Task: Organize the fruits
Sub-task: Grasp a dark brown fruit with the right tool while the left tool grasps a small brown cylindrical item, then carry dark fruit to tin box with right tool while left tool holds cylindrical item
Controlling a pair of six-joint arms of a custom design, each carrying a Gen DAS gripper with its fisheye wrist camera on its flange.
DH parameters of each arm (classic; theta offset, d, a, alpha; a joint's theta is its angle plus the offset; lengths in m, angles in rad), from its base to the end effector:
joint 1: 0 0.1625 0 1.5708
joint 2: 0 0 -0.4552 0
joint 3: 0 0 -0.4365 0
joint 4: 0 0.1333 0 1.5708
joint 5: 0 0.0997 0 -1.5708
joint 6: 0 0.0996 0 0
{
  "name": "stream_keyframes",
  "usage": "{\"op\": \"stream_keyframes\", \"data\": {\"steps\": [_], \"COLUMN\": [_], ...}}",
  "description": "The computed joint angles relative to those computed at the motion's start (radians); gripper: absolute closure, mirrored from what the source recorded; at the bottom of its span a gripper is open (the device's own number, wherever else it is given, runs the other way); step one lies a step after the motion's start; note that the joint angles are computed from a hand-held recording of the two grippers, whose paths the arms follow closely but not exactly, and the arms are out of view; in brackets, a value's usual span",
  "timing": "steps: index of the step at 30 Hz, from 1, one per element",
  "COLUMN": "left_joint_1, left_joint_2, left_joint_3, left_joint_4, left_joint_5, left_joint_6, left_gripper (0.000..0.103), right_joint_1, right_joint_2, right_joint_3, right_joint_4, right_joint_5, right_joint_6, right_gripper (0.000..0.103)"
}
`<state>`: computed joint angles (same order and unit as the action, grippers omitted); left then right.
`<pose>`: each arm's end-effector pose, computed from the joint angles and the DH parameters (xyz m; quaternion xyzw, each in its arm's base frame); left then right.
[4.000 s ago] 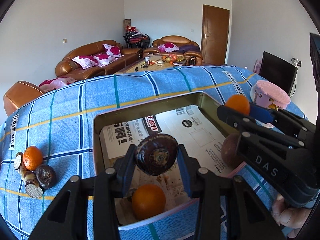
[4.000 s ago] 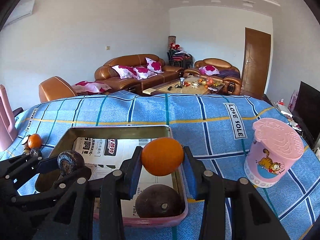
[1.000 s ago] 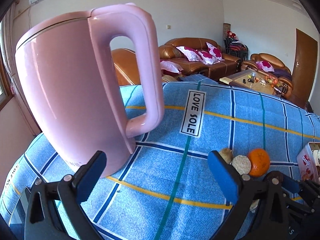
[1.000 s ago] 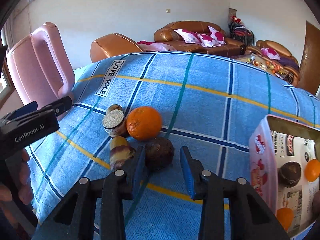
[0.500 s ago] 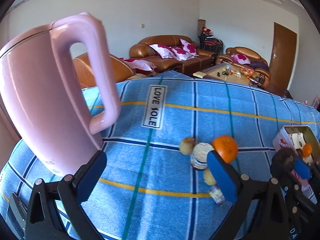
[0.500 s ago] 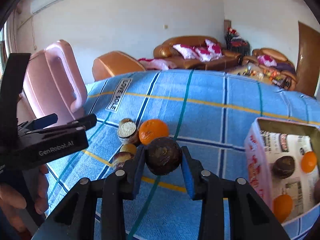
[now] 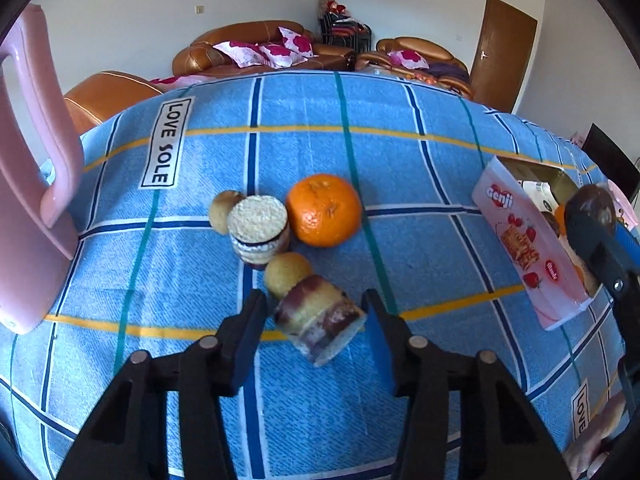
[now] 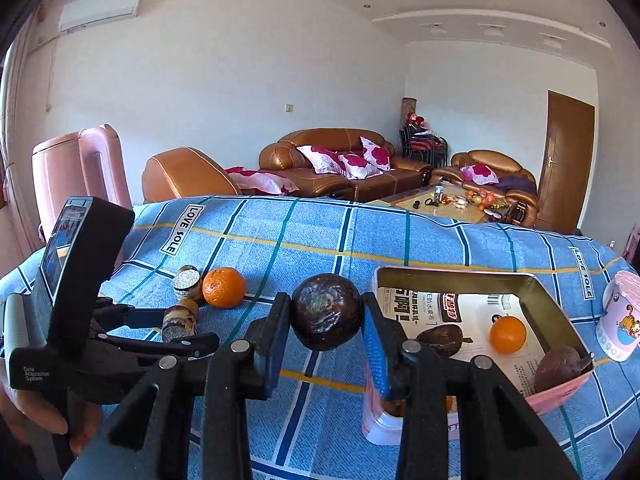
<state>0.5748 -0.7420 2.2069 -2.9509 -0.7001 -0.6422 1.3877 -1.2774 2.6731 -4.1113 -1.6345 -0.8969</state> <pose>-0.2853 -0.4344 -0.0363 0.1770 0.8886 -0.2816 0.3158 0.0630 -0.3568 0.2181 0.2774 -0.7933 0.4506 0.3013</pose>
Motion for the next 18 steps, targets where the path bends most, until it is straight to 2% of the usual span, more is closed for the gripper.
{"op": "stream_keyframes", "data": {"steps": [4,7,10,12,15,18], "left_joint_1": [-0.007,-0.015,-0.055,-0.075,-0.071,-0.068], "left_joint_2": [-0.02,-0.043,-0.029,-0.017,-0.008,0.007], "left_joint_3": [0.015,0.058,0.105,0.125,0.133,0.129], "left_joint_4": [0.029,-0.112,-0.318,-0.412,-0.524,-0.544], "left_joint_5": [0.013,0.022,0.16,0.247,0.268,0.28], "left_joint_6": [-0.01,0.014,0.038,0.041,0.063,0.08], "left_gripper": [0.059,0.059,0.059,0.059,0.059,0.059], "right_joint_1": [-0.013,-0.024,-0.048,-0.057,-0.068,-0.07], "right_joint_2": [-0.011,-0.024,-0.028,-0.021,-0.034,-0.038], "right_joint_3": [0.011,0.014,0.026,0.032,0.035,0.031], "right_joint_4": [0.019,0.028,-0.005,-0.039,-0.044,-0.039], "right_joint_5": [0.011,0.031,0.079,0.106,0.133,0.13], "right_joint_6": [-0.001,0.004,-0.002,-0.009,0.008,0.019], "right_gripper": [0.065,0.065,0.065,0.065,0.065,0.065]}}
